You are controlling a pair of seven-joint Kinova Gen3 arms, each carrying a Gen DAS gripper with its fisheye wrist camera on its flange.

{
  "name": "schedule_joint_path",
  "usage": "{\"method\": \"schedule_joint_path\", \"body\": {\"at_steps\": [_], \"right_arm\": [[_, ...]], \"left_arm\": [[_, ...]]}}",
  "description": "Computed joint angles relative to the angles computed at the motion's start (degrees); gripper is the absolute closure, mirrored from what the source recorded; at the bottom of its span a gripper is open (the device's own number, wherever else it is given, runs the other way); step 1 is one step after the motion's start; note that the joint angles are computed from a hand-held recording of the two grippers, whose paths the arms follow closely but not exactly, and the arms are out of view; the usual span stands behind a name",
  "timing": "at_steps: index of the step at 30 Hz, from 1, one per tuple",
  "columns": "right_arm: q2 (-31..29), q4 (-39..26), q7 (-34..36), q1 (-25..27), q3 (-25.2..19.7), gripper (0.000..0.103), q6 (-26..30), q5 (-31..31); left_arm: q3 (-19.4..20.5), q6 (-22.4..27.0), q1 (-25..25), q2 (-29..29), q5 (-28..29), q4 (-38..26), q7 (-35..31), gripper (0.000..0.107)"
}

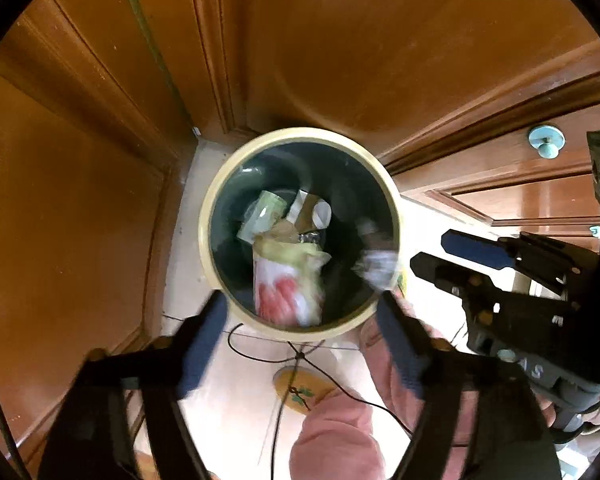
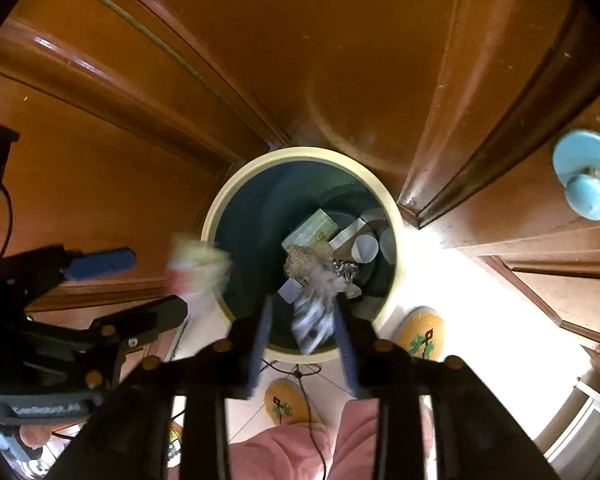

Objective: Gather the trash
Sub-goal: 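Open both tools over the bin to drop packet and wrapper, then raise both open tools back up to the counter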

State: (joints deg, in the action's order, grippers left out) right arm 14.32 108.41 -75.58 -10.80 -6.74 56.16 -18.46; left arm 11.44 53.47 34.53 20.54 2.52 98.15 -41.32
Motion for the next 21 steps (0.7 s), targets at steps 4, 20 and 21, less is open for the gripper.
{"method": "schedule_joint_path", "body": {"at_steps": [4, 20, 21], "right_arm": [[-0.30, 0.05, -0.37, -0.43, 0.08, 0.060, 0.09, 0.91], [-5.79, -5.76, -2.24, 0.46, 1.28, 0.060, 12.14, 0.89], [-6.43, -6.48, -2.49, 0.46, 1.39, 0.060, 13.49, 0.93]], "left_arm": [[-0.45, 2.08, 1.01, -0.72, -2.29, -0.86, 1.20, 0.015], [0.66, 14.54, 3.26, -5.20, -6.25, -9.39, 6.94, 0.012], [0.80, 16.00, 3.33, -5.76, -6.12, -10.54, 7.54, 0.012]]}}
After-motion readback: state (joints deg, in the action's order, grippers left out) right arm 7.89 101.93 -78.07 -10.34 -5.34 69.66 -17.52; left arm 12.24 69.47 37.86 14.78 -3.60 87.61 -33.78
